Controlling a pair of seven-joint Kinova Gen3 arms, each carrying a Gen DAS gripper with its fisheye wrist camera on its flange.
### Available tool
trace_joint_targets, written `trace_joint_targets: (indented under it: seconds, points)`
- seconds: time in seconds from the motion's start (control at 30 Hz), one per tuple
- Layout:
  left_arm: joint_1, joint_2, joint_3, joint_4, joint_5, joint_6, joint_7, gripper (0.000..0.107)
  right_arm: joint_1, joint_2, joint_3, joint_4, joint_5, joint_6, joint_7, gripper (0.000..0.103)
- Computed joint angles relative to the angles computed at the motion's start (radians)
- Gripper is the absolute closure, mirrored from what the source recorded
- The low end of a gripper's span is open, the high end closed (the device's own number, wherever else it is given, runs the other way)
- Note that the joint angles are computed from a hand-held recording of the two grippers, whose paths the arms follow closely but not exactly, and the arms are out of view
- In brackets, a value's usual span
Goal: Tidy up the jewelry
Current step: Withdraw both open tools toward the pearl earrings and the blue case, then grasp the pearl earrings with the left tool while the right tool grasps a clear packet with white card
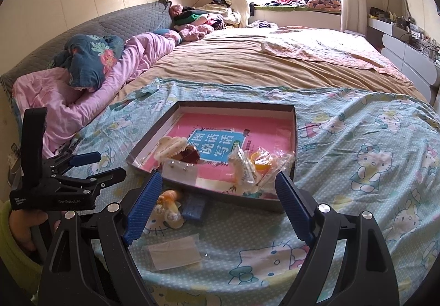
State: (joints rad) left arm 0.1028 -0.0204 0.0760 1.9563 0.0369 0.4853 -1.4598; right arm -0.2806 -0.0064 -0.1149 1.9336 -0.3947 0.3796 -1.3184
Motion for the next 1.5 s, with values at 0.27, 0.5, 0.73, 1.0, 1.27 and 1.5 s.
trace_joint_targets:
  seconds: [0.27, 0.5, 0.73, 1.0, 1.27, 1.5]
  points:
    - [0.001, 0.02, -0.005, 0.019, 0.1, 0.033, -0.095, 0.017, -0.007, -0.002, -0.002, 0.045, -0.031, 0.02, 0.037, 0.02]
    - [0.008, 0.065, 0.011, 0.01, 0.166, 0.059, -0.155, 0.017, -0.015, -0.005, -0.007, 0.097, -0.015, 0.026, 0.039, 0.02]
    - [0.021, 0.119, 0.029, -0.018, 0.205, 0.078, -0.179, 0.022, -0.002, -0.002, 0.005, 0.137, -0.073, 0.03, 0.106, 0.02]
    - [0.037, 0.167, 0.038, -0.044, 0.193, 0.068, -0.149, 0.036, 0.023, 0.01, 0.014, 0.157, -0.089, 0.041, 0.138, 0.02]
    - [-0.012, 0.194, 0.07, -0.042, 0.302, 0.053, -0.259, 0.068, 0.042, 0.039, 0.002, 0.151, -0.136, 0.06, 0.209, 0.02]
    - [-0.036, 0.188, 0.069, -0.035, 0.375, 0.055, -0.339, 0.07, 0.039, 0.088, -0.045, 0.12, -0.198, 0.075, 0.31, 0.02]
